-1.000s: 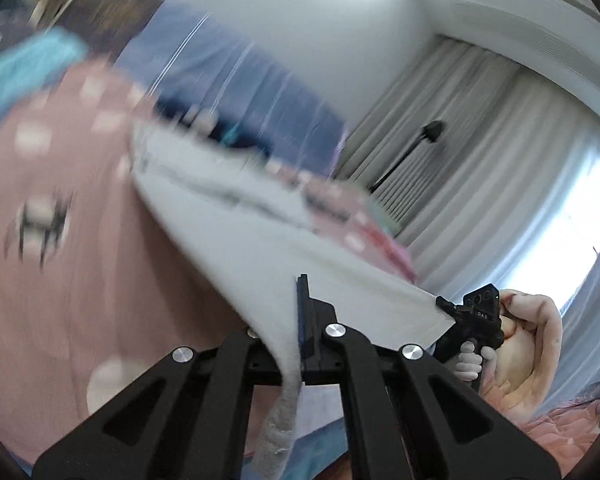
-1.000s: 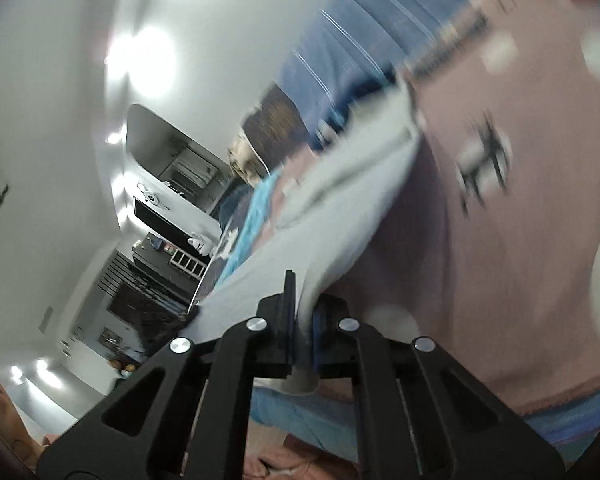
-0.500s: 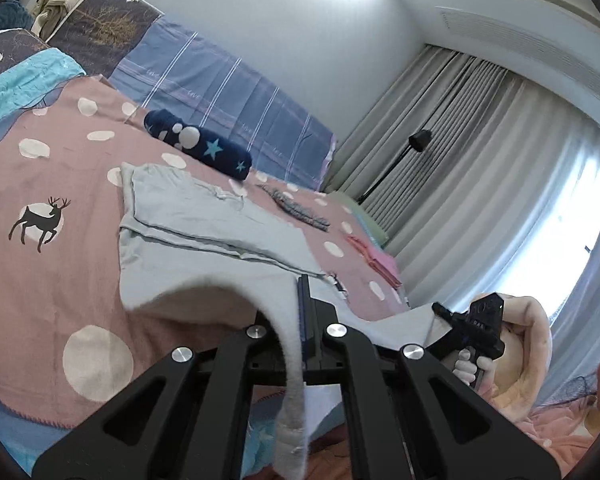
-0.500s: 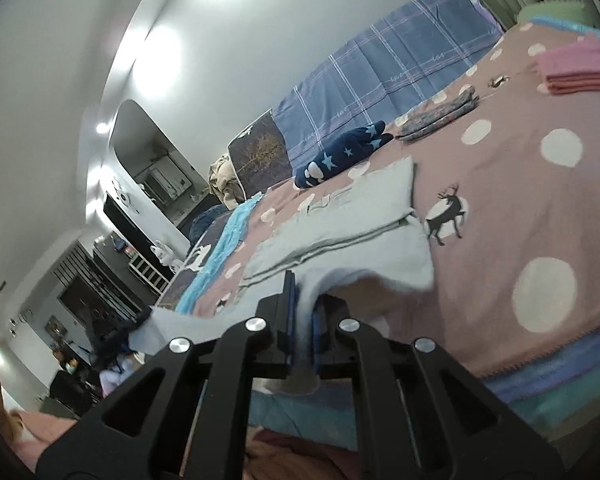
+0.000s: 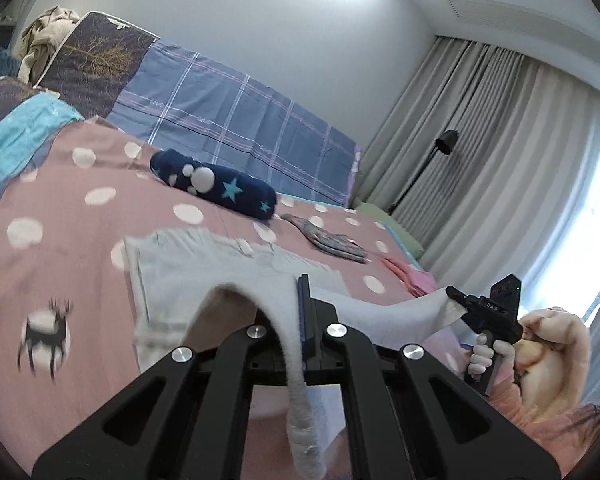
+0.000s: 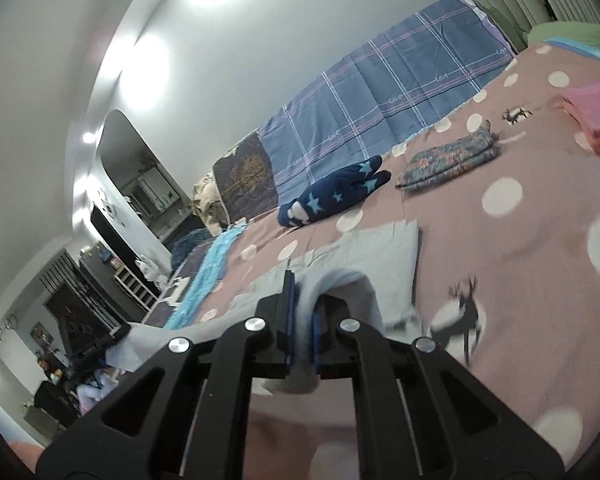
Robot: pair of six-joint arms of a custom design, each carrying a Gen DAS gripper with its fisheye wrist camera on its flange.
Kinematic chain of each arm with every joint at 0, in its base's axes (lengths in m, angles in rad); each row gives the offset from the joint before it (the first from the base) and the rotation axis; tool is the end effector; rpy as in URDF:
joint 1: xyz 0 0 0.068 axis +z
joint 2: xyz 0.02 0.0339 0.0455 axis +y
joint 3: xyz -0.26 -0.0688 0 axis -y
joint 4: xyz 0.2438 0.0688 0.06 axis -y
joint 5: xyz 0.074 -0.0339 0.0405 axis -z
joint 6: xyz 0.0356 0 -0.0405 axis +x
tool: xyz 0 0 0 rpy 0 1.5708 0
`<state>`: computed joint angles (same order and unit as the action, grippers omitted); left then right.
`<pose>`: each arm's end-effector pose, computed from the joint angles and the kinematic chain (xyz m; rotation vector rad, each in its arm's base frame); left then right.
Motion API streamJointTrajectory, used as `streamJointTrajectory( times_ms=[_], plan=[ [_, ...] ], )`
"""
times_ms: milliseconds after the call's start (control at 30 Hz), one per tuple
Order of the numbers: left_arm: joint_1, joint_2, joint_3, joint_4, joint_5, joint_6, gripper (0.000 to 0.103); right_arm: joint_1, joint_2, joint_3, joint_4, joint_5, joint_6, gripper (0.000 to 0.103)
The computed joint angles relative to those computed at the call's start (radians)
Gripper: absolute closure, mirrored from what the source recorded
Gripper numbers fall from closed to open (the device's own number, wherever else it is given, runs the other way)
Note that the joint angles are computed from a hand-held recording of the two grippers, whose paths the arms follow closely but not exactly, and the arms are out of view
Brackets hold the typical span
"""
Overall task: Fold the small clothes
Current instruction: 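Lift the hem with both tools and fold it over toward the collar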
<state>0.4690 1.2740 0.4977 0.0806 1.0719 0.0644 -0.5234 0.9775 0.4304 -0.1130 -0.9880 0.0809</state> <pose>0.2191 0.0760 0.1758 0.1358 1.9731 -0.8569 0.1777 -0.0682 0.1961 0.0887 2.0009 0.8094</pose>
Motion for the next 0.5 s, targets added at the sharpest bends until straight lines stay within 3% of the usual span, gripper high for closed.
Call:
streamJointTrajectory(
  times_ms=[67,200,400,500],
  plan=[
    [-0.070,0.100,0.074,0.087,-0.073,-0.068,0.102,0.090,0.149,0.063,0.135,0.098,0.058,0.096],
    [-0.170,0.333,0.275,0.148,-0.196,-0.139,0.102,0.199,0.451,0.232,0.272,0.202,0.134,0.096],
    [-0.242,0.685,0.573,0.104,-0.340,-0.138,0.102,0.313,0.843,0.528,0.279,0.349,0.143,0.095],
    [-0.267,0.927,0.757,0.018,-0.420,-0.142,0.102,0.344,1.003,0.648,0.220,0.409,0.114,0.094]
  ],
)
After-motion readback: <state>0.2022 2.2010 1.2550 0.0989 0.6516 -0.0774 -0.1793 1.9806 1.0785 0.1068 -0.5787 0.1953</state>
